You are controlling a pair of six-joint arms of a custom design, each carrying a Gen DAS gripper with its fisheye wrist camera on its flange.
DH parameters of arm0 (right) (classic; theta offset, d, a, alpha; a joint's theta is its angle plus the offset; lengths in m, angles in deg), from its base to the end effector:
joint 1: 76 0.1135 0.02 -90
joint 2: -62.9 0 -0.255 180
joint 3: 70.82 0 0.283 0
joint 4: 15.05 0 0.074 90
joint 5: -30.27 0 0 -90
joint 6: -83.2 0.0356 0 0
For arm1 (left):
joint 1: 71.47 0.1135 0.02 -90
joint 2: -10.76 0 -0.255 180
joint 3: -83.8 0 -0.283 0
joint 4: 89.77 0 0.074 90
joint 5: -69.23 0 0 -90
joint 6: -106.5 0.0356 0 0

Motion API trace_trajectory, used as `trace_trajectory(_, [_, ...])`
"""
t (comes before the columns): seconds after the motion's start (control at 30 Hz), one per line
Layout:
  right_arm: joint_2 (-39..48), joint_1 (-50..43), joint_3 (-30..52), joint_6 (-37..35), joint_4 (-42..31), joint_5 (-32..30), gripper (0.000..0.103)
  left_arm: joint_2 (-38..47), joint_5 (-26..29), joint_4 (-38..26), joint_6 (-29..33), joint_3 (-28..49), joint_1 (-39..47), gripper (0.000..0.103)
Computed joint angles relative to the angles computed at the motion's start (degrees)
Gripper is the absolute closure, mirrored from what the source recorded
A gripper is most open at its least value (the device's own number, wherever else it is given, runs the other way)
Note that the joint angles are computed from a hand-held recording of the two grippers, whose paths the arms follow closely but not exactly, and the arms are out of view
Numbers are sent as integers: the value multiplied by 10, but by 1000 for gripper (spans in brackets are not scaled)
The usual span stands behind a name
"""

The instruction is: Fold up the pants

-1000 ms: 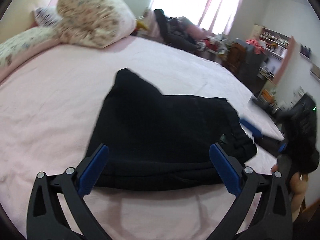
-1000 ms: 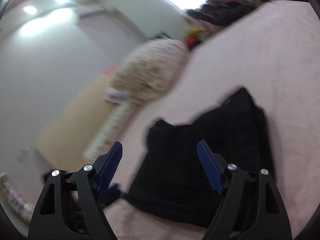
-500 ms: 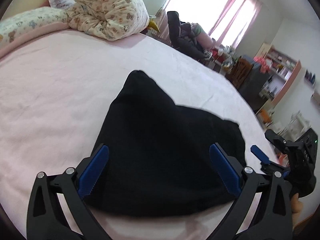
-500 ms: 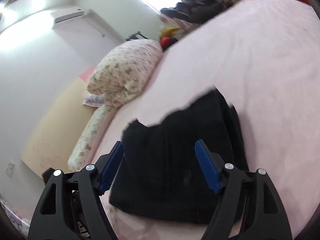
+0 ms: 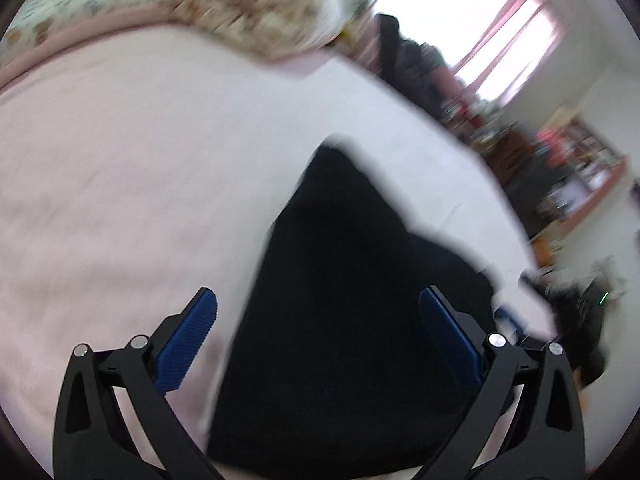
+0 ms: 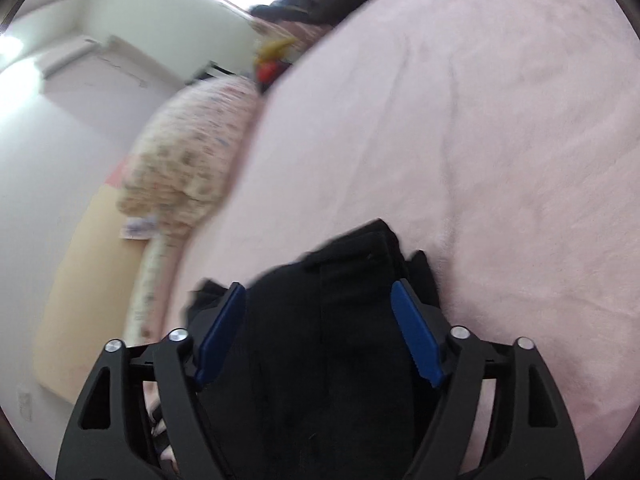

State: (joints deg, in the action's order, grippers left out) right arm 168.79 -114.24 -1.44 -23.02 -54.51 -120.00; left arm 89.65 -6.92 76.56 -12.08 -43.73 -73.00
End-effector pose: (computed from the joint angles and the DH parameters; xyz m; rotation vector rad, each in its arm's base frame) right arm 0.2858 -0.1859 0.1015 0.2724 2.2432 1.0365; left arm 0.3070 -0.0167 0.1679 -0.4120 2.2691 -0.5484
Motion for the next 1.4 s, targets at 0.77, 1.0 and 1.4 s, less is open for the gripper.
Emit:
trace_trajectory(0.77, [117, -2, 125, -293, -351, -64, 17, 252, 266, 19, -30, 279, 20, 2])
trace_trajectory(1.0, [120, 9, 118, -254, -315, -63, 18, 411, 147, -129, -22, 444, -10, 28])
trace_trajectory(1.4, [89, -17, 144, -399, -445, -45, 16, 157, 248, -83, 40, 216, 21, 2])
